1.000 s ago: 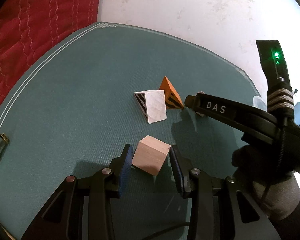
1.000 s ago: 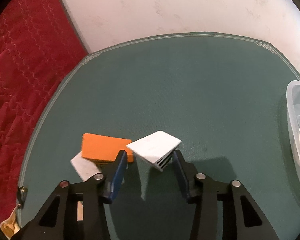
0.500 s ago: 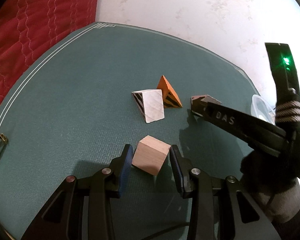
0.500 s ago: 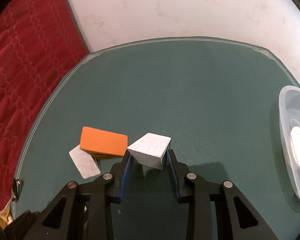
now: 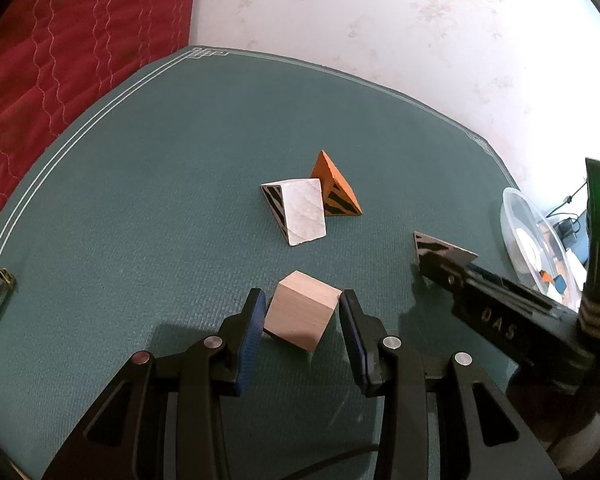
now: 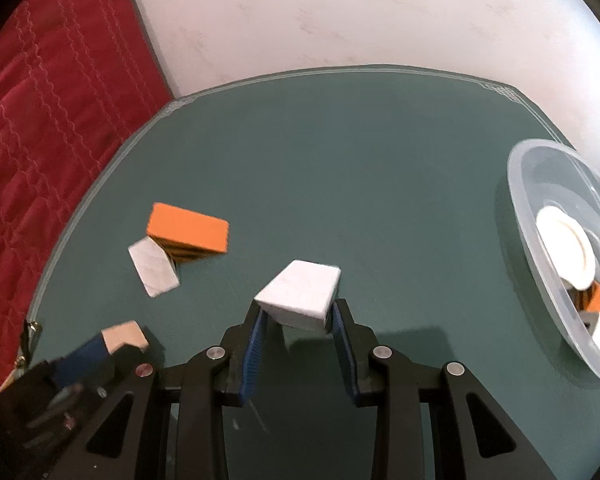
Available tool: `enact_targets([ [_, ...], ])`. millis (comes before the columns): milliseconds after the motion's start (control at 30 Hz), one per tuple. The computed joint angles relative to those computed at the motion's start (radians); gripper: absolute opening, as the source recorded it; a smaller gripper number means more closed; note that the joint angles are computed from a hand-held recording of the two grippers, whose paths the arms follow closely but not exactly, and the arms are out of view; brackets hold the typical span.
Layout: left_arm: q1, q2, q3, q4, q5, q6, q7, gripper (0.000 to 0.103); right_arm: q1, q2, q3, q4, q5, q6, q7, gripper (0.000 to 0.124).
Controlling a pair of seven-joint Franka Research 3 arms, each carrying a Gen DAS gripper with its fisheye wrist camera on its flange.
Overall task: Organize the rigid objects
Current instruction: 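Grasp the white striped wedge with the right gripper while the left holds the cube, then carry the striped wedge into the clear bowl and open the right gripper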
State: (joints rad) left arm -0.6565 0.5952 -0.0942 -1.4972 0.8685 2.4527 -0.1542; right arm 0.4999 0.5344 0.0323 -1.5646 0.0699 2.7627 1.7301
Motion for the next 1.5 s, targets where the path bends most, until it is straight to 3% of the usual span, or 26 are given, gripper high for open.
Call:
enact_targets([
  [467, -0.007, 0.007, 0.003, 0.012, 0.001, 0.0, 0.02, 0.039, 0.035, 0.024, -0.036, 0.022, -0.055, 0.018, 0.06, 0.04],
  [600, -0.006, 0.003, 0.005, 0.006, 0.01, 0.009, 0.018, 0.039, 0.072, 0.015, -0.077, 0.012, -0.114, 0.016, 0.099, 0.034],
  [1067, -0.012, -0.005, 0.011, -0.003, 0.046, 0.011, 0.009, 0.039, 0.031, -0.148, -0.065, -0.21, -0.102, 0.168, 0.135, 0.031],
  [1300, -0.018, -0.008, 0.009, 0.002, 0.07, -0.012, 0.007, 0.039, 0.035, -0.221, -0.121, -0.308, -0.135, 0.24, 0.224, 0.031],
  [1500, -0.02, -0.008, 0.003, 0.013, 0.074, -0.029, 0.023, 0.039, 0.083, -0.256, -0.239, -0.352, -0.249, 0.285, 0.395, 0.031],
])
